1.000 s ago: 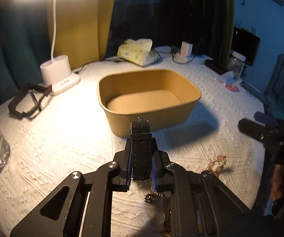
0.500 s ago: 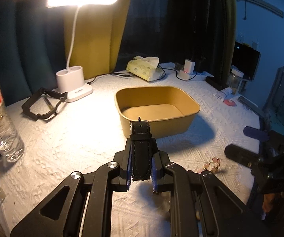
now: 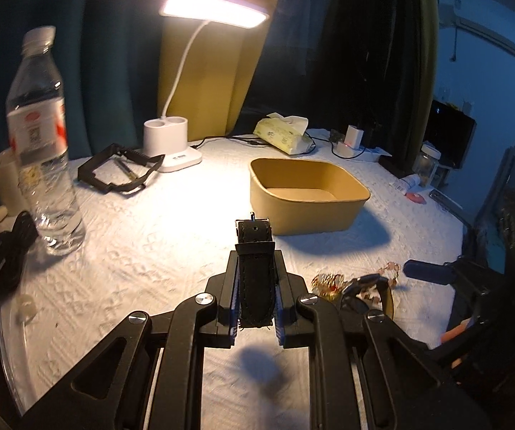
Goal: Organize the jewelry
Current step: 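Lift the black-strapped watch with the left gripper while the right gripper grasps the brown-strapped watch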
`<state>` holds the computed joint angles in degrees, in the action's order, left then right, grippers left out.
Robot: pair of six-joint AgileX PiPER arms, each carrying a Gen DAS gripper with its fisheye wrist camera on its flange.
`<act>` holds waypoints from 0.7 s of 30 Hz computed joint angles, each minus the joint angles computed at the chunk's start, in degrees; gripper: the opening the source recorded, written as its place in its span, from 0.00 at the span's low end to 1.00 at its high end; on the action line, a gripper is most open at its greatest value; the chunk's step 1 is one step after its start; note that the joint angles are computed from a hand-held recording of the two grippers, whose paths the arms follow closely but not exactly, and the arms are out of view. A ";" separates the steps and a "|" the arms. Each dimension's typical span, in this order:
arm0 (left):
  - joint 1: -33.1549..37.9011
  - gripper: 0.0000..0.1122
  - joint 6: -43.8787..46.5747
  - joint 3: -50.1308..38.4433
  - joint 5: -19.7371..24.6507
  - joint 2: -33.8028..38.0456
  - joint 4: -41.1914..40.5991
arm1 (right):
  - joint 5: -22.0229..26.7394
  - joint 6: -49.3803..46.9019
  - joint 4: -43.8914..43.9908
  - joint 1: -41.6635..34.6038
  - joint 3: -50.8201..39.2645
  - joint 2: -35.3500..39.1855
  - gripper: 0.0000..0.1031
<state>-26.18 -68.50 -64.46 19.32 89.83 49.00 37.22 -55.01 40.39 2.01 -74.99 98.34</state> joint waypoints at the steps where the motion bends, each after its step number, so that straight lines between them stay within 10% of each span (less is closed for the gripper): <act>1: 0.43 0.15 -0.43 1.03 -0.75 -0.67 -0.02 | -0.53 0.95 -1.28 0.62 0.13 0.17 1.00; 10: 4.49 0.15 5.40 5.48 -6.47 -2.82 -8.19 | -5.50 9.27 -11.78 4.55 1.13 1.61 0.98; 21: 3.96 0.15 10.73 3.28 -4.82 -0.97 -12.72 | -4.66 -1.06 -3.37 2.60 2.34 1.03 0.55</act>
<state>-22.22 -57.77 -61.19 14.50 88.85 36.28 32.55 -56.07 37.02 4.61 -72.65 99.37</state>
